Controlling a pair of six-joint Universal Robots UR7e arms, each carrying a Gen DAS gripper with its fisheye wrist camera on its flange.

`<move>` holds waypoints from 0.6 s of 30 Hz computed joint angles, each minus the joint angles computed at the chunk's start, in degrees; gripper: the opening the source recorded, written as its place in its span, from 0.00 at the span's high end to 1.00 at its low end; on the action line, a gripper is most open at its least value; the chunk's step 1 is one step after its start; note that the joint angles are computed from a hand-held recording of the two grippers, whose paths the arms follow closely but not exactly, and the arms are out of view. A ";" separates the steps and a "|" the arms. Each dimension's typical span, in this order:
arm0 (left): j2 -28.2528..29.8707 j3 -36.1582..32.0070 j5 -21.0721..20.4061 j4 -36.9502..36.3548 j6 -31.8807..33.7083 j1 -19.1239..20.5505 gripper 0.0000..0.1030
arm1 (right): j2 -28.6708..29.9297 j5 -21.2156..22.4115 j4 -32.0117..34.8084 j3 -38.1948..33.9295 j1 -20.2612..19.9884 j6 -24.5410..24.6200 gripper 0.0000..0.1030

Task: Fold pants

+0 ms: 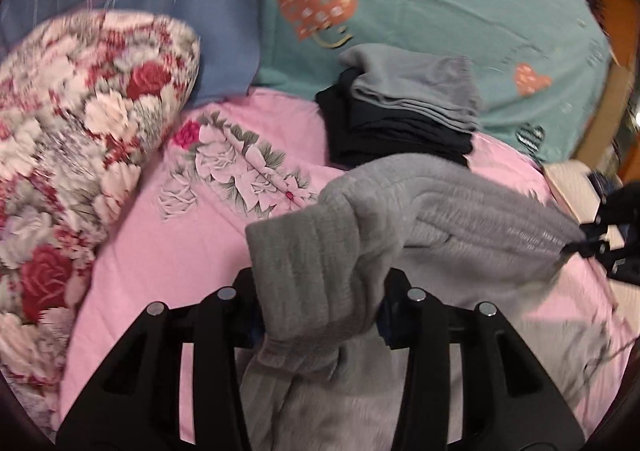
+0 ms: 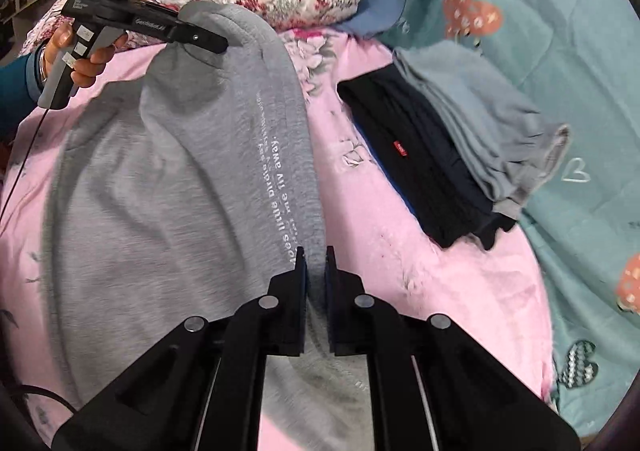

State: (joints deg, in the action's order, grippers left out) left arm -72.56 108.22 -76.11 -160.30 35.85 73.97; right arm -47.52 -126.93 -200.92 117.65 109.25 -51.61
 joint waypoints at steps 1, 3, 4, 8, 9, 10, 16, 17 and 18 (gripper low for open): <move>-2.09 2.18 -0.04 -1.01 2.68 0.39 0.51 | -1.09 0.23 -1.31 2.44 0.83 0.11 0.93; -5.28 5.29 0.70 -1.21 5.61 1.70 0.37 | -0.48 -0.31 -4.67 6.18 3.34 1.79 0.93; -6.75 6.34 1.35 0.22 6.59 2.91 0.26 | -0.19 -0.24 -5.29 7.03 4.12 2.15 0.93; -11.22 7.64 -0.53 8.00 4.80 8.83 0.24 | 3.58 2.50 -6.33 11.07 6.39 8.48 0.93; -11.85 7.51 -1.61 9.63 3.08 10.14 0.23 | 4.44 3.69 -5.35 11.54 6.32 9.88 0.93; -12.29 6.78 -3.36 12.24 0.42 11.50 0.23 | 6.03 5.04 -4.88 12.05 5.89 10.55 0.93; -12.59 4.63 -16.25 20.55 -9.68 13.84 0.23 | 9.71 8.14 -4.86 11.85 3.54 15.71 0.93; -12.29 4.52 -17.41 21.30 -10.96 13.60 0.23 | 9.17 8.50 -5.37 12.01 3.61 15.85 0.93; -12.00 4.48 -19.02 21.81 -12.04 13.57 0.23 | 8.77 8.45 -6.03 12.24 3.98 16.06 0.93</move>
